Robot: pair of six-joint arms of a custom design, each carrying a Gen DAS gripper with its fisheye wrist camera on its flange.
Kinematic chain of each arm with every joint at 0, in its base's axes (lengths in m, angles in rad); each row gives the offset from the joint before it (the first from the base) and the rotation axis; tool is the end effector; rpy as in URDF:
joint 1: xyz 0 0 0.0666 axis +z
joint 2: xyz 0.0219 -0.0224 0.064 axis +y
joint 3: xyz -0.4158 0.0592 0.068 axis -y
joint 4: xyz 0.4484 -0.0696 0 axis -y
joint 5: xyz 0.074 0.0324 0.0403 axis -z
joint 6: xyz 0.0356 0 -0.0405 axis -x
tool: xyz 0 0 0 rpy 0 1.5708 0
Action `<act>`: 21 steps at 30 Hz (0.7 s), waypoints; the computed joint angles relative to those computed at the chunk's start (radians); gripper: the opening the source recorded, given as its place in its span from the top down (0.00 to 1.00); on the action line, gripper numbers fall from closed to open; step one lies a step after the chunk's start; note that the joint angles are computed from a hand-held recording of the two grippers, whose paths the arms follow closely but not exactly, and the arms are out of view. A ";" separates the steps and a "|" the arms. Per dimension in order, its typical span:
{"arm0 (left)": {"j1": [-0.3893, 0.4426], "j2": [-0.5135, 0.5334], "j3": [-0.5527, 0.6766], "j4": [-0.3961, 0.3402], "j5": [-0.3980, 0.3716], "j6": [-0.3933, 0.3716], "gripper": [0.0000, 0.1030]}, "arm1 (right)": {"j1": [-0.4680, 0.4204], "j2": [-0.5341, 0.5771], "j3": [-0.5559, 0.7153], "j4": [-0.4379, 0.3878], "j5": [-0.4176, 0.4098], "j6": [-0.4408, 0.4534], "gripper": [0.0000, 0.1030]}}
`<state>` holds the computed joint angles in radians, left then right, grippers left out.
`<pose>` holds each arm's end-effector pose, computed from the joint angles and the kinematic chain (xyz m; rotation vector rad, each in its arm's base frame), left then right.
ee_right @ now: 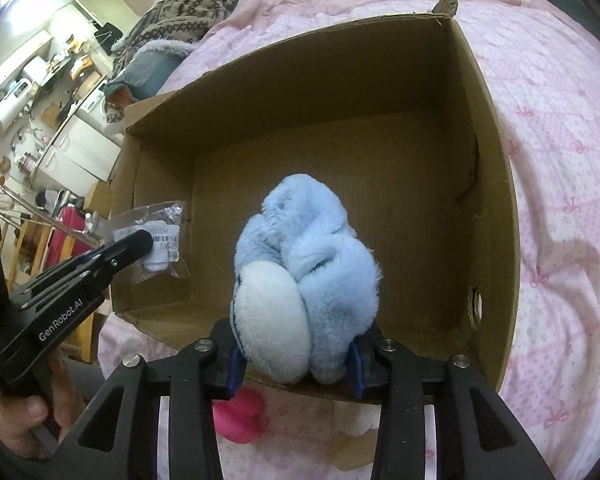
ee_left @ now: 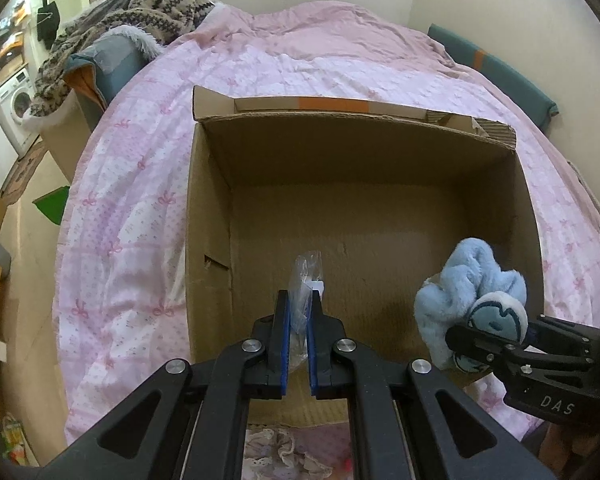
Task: Organize soft objects
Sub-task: 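Carry the blue plush and clear bag over the box with both grippers, then open both grippers to drop the plush and bag into the box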
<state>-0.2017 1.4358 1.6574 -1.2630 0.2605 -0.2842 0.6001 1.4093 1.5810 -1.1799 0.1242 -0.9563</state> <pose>0.5128 -0.1146 0.5567 0.7114 2.4884 -0.3096 0.4336 0.2909 0.5360 0.5115 2.5755 0.4163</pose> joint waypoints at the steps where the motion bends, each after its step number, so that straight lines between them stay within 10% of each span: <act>1: 0.000 -0.001 -0.002 0.000 -0.001 -0.002 0.94 | 0.001 0.003 0.004 -0.003 0.000 0.002 0.57; 21: 0.001 0.001 0.002 -0.005 -0.003 -0.001 0.90 | 0.018 -0.019 0.008 0.012 0.118 0.004 0.33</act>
